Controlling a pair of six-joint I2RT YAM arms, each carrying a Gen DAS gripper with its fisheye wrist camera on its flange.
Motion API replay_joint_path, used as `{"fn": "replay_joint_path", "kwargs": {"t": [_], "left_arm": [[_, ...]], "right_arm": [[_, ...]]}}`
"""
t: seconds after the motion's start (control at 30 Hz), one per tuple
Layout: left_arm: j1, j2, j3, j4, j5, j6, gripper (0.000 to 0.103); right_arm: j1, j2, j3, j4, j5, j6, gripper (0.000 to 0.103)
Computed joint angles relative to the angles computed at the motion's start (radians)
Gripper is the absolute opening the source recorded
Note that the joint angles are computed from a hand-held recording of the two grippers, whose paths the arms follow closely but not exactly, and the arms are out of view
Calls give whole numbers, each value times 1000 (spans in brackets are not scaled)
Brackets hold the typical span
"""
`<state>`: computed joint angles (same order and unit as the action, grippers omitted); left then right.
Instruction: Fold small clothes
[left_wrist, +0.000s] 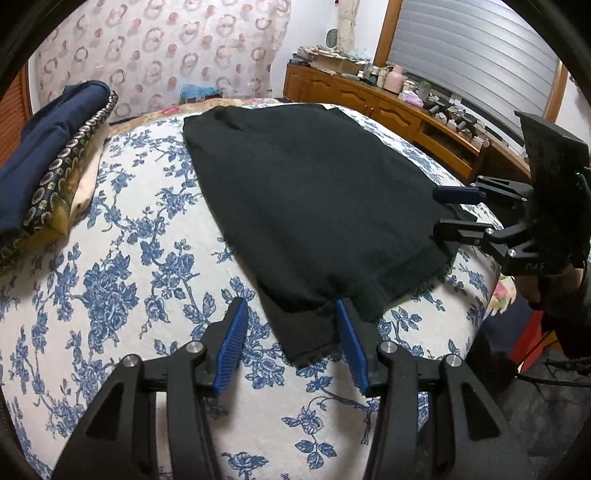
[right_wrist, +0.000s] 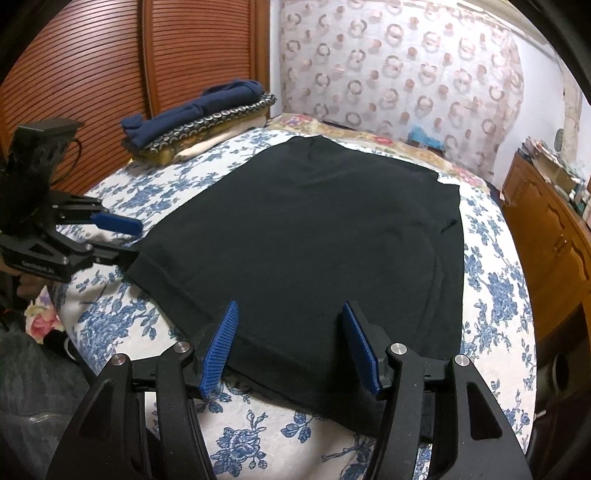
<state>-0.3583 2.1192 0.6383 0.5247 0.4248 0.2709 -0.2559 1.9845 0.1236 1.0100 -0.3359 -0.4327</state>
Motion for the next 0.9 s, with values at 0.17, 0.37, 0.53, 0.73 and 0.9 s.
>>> {"fn": "replay_joint_path", "kwargs": {"t": [0.17, 0.37, 0.53, 0.73, 0.9], "left_arm": [[5, -5, 14, -44, 61, 15, 18], [-9, -73, 11, -44, 75, -8, 6], [-12, -163, 47, -44, 116, -76, 6], [-26, -203, 114, -51, 134, -143, 5], [-21, -209, 138, -30, 127, -182, 3]], "right_arm": [[7, 12, 2, -2, -6, -3, 71], [30, 7, -10, 4, -6, -2, 72], [49, -17, -21, -4, 0, -4, 73], [84, 33, -28, 66, 77, -4, 74], [10, 81, -3, 102, 130, -44, 74]]}}
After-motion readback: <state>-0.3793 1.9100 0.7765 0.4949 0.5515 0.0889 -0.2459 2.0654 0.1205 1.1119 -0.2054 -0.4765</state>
